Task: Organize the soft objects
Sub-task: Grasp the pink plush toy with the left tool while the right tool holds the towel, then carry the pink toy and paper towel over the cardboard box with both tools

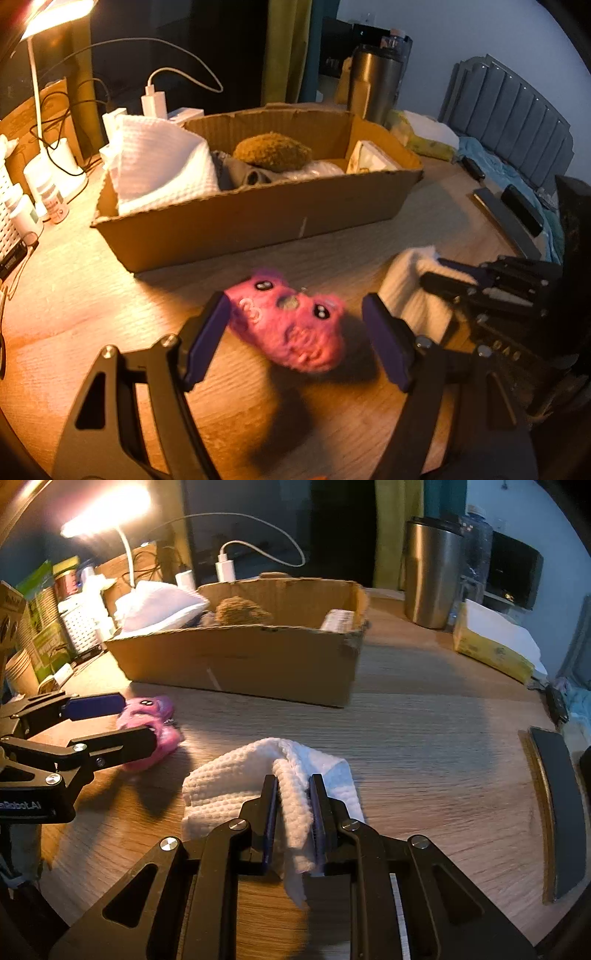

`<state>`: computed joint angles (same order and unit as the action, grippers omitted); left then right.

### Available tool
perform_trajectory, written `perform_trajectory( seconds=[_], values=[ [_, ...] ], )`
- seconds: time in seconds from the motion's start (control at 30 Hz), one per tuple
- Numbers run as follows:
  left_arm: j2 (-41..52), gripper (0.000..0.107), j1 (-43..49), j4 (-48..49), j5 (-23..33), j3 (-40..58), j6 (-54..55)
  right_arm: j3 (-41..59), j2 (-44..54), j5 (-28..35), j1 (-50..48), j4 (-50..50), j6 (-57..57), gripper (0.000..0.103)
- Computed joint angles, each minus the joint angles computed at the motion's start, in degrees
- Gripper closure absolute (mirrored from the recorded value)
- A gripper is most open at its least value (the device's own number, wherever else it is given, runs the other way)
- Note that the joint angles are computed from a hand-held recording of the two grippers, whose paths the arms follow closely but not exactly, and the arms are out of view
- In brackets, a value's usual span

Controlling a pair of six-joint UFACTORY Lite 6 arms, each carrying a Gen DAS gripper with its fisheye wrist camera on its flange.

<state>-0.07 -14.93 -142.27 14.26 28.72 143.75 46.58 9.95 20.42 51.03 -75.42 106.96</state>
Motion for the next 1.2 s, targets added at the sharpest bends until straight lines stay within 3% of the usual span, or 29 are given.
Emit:
perform_trajectory(
  seconds=[0.13,0.3,0.37,0.5,0.77,0.97,1.0,1.07,1.17,1.2],
  values=[
    [3.4,0.032,-0.8,-7.3,-0.4,1.9,6.9,-1.6,-1.4,-0.6,-2.0,-1.5,1.2,0.084],
    [6.4,0.032,-0.8,-7.1,-0.3,3.7,7.0,-3.2,-2.9,-2.7,-4.1,-4.1,4.4,0.084],
    [7.7,0.032,-0.9,-6.8,-0.8,4.6,6.9,-3.4,-3.2,-3.7,-4.9,-4.7,5.1,0.079],
    [7.8,0.032,-0.5,-3.9,-1.4,4.9,4.2,-3.0,-3.2,-5.2,-5.8,-4.8,4.8,0.048],
    [5.6,0.032,0.6,3.0,-1.7,3.1,-0.8,-1.5,-2.0,-4.2,-5.2,-0.9,0.7,0.043],
    [3.1,0.033,2.2,1.8,0.0,-0.7,1.9,2.0,1.4,0.1,-2.7,5.0,-6.0,0.038],
    [2.6,0.034,2.6,2.8,0.6,-1.3,1.4,3.0,2.3,1.7,-1.8,6.2,-7.4,0.038],
    [1.6,0.051,2.5,0.5,0.9,-2.4,4.2,4.0,3.4,3.5,-0.7,6.8,-8.0,0.038],
    [0.6,0.062,3.3,4.2,1.6,-3.2,1.4,3.7,3.2,3.4,-0.6,6.3,-7.5,0.039],
    [0.4,0.063,3.6,5.7,1.8,-3.4,0.0,3.6,3.1,3.3,-0.5,6.0,-7.3,0.044]
  ],
)
